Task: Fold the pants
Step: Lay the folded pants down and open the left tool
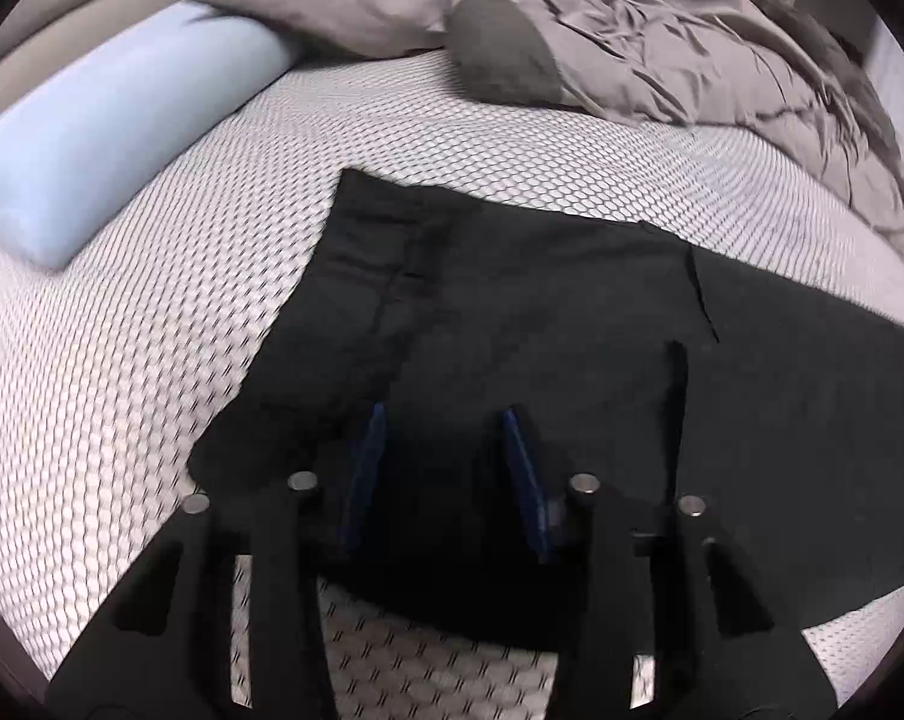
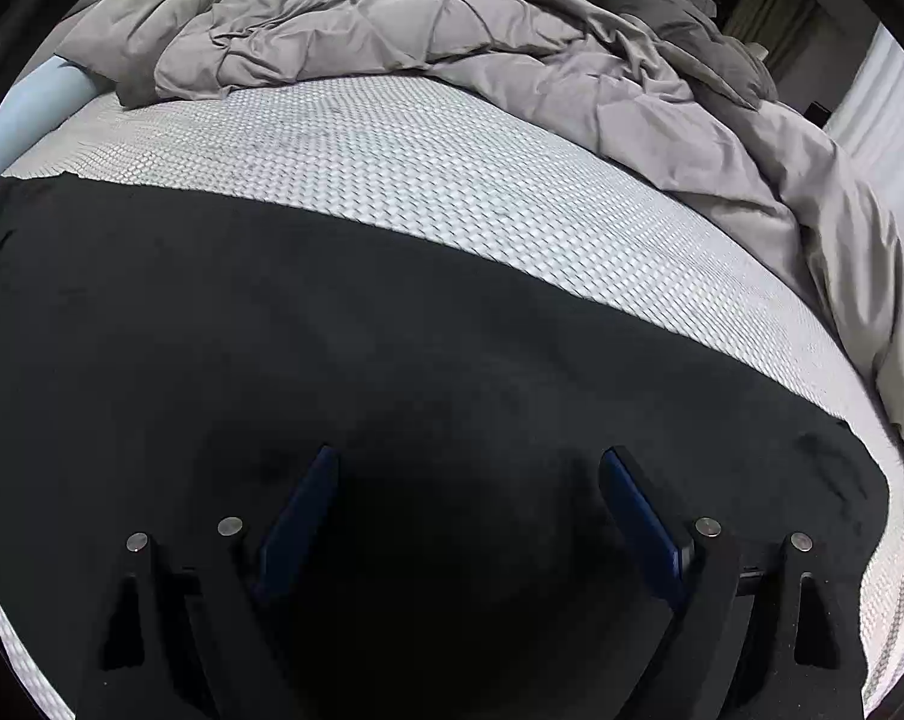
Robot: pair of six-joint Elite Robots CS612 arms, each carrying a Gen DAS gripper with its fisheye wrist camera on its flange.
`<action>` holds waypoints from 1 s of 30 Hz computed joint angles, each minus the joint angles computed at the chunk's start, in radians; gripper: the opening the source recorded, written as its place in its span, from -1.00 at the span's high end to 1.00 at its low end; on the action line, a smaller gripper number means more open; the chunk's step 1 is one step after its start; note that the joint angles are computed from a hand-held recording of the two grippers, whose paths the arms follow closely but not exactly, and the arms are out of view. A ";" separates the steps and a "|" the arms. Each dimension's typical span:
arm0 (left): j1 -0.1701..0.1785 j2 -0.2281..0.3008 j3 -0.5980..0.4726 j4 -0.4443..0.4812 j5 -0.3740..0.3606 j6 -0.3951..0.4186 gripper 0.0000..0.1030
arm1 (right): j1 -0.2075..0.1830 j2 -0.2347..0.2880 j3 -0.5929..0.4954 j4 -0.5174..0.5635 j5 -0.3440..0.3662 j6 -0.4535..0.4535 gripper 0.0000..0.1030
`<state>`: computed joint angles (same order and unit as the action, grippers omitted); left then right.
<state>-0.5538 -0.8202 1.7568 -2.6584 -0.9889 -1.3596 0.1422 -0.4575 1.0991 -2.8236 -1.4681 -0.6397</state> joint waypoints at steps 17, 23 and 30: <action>-0.121 0.223 -0.426 -0.105 -0.118 0.431 -0.56 | -0.099 -0.109 0.197 -0.009 0.169 -0.195 -0.76; -0.143 0.317 -0.618 0.080 -0.134 0.519 -0.57 | -0.198 -0.068 0.126 -0.008 0.103 0.067 -0.70; -0.135 0.403 -0.778 0.148 -0.142 0.491 -0.59 | -0.259 -0.051 0.110 -0.105 0.012 0.298 -0.79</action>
<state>-0.6888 -0.4174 0.9785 -2.5105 -1.1306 -0.8686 -0.1164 -0.5080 1.2090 -2.9281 -1.4558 -0.3415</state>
